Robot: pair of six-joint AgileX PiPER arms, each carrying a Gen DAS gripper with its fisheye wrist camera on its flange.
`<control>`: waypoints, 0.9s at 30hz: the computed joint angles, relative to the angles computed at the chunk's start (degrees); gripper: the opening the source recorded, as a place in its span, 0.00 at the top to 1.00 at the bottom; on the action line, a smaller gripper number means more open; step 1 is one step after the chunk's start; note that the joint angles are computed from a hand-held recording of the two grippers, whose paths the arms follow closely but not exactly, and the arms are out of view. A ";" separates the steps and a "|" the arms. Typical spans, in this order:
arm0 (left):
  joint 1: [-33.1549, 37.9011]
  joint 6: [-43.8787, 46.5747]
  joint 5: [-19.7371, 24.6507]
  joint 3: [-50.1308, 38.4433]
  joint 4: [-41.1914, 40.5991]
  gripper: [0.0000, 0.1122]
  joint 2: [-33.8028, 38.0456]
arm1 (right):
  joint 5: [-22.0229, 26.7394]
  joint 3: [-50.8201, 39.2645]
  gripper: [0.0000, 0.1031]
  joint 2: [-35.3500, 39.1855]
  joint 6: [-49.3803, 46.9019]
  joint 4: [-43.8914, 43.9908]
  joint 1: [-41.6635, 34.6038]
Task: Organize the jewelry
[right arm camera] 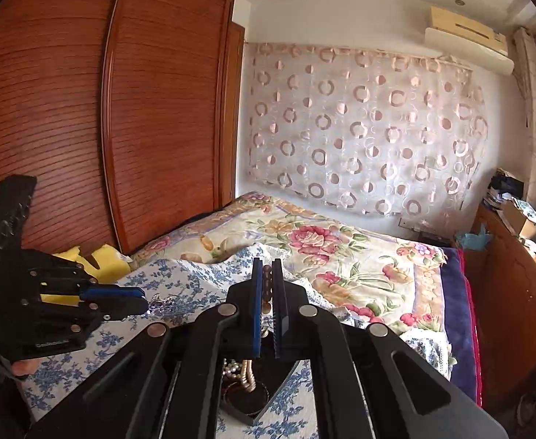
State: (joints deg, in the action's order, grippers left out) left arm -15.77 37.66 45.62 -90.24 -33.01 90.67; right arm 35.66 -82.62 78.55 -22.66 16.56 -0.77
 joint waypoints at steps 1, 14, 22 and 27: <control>-0.22 -0.26 -0.13 -0.50 0.30 0.94 0.46 | -0.08 -0.69 0.95 1.11 0.27 -0.37 0.16; -2.34 -3.17 0.89 -8.63 2.35 0.94 8.55 | 0.87 -1.99 0.74 12.50 -2.25 1.19 -2.02; -5.53 -3.87 1.87 -13.23 2.87 0.94 14.12 | -1.78 5.35 0.74 9.56 -7.91 7.45 -6.97; -8.19 -4.94 1.19 -14.16 4.73 0.94 17.04 | -2.28 9.76 0.74 7.30 -11.98 11.36 -10.27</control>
